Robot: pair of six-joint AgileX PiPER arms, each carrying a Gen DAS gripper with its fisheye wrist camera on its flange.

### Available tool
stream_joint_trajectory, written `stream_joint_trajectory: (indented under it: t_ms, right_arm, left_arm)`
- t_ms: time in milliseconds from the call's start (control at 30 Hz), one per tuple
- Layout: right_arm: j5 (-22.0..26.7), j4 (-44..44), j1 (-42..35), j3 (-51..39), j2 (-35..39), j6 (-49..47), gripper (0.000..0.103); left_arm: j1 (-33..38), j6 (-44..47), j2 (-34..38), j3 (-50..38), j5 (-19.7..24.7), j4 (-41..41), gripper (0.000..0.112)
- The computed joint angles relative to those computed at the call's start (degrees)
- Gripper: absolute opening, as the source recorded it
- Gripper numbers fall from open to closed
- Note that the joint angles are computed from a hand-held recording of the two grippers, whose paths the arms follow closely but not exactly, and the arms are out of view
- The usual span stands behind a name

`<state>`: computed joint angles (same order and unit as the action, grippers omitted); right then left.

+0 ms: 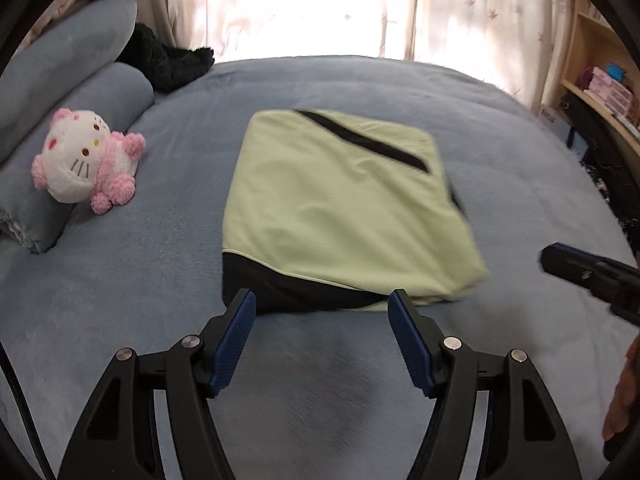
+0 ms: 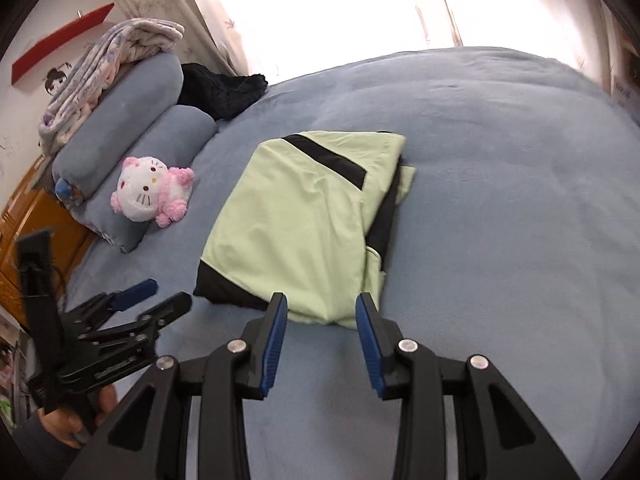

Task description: Fold large clothes

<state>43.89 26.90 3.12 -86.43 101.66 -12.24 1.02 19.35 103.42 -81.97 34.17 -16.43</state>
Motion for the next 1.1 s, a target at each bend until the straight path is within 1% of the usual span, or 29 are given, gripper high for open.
stream_joint_trajectory:
  t_ms: [33, 133, 267, 333, 467, 600, 633, 667, 733, 767, 833, 900, 967, 1033, 1067, 1100]
  right_arm:
    - [0.9, -0.4, -0.2, 0.5, -1.2, 0.3, 0.036]
    - [2.5, -3.5, -0.2, 2.8, -5.4, 2.7, 0.036]
    - [4.8, -10.8, 0.2, 6.9, -12.1, 7.4, 0.036]
    - [5.7, -12.5, 0.1, 9.2, -15.0, 8.7, 0.037]
    - [7.4, -16.3, 0.1, 15.9, -23.2, 11.0, 0.050]
    - [8.7, -17.2, -1.1, 23.3, -31.8, 11.4, 0.054]
    - [9.2, -16.8, -1.7, 24.9, -33.8, 11.3, 0.057]
    - [10.0, -16.0, -2.8, 27.4, -36.8, 10.9, 0.063]
    - [11.1, -14.5, -5.2, 31.3, -41.4, 9.7, 0.071]
    - [11.8, -13.8, -6.4, 33.1, -44.0, 9.0, 0.072]
    - [13.5, -13.8, -8.4, 36.0, -48.4, 8.4, 0.072]
    - [15.8, -13.4, -10.9, 38.5, -53.1, 6.9, 0.072]
    - [18.3, -12.9, -13.6, 40.1, -56.8, 5.0, 0.073]
    - [20.9, -10.8, -17.9, 40.8, -59.3, 1.3, 0.073]
    - [23.2, -8.1, -22.1, 41.0, -60.7, -2.5, 0.073]
    - [25.5, -5.9, -26.0, 41.0, -61.8, -5.7, 0.073]
  left_arm:
    - [-0.5, -0.5, -2.0, 1.3, 0.6, -0.2, 0.070]
    - [-2.3, -3.7, -8.0, 5.2, 1.8, 1.2, 0.085]
    - [-5.4, -9.7, -15.0, 9.6, 2.8, 6.0, 0.093]
    - [-6.9, -12.9, -18.2, 11.8, 3.6, 8.3, 0.095]
    - [-10.8, -19.7, -26.3, 17.7, 6.1, 11.8, 0.097]
    - [-16.5, -28.6, -34.6, 24.8, 7.2, 17.2, 0.100]
    - [-18.7, -31.7, -36.8, 26.8, 7.4, 19.3, 0.102]
    - [-20.5, -34.4, -38.4, 28.3, 7.5, 21.1, 0.102]
    - [-27.3, -44.2, -42.6, 32.3, 9.1, 28.3, 0.102]
    - [-30.0, -48.0, -43.9, 33.6, 9.9, 30.9, 0.102]
    - [-37.7, -58.6, -47.0, 36.4, 13.1, 37.4, 0.102]
    - [-43.9, -66.4, -49.5, 38.2, 15.5, 41.6, 0.102]
    - [-53.5, -77.9, -50.8, 39.1, 21.2, 48.5, 0.102]
    - [-61.1, -85.2, -50.8, 39.0, 26.4, 52.9, 0.102]
    - [-65.2, -88.4, -50.8, 38.8, 28.9, 54.7, 0.102]
    - [-67.3, -89.7, -50.8, 38.5, 30.4, 55.6, 0.102]
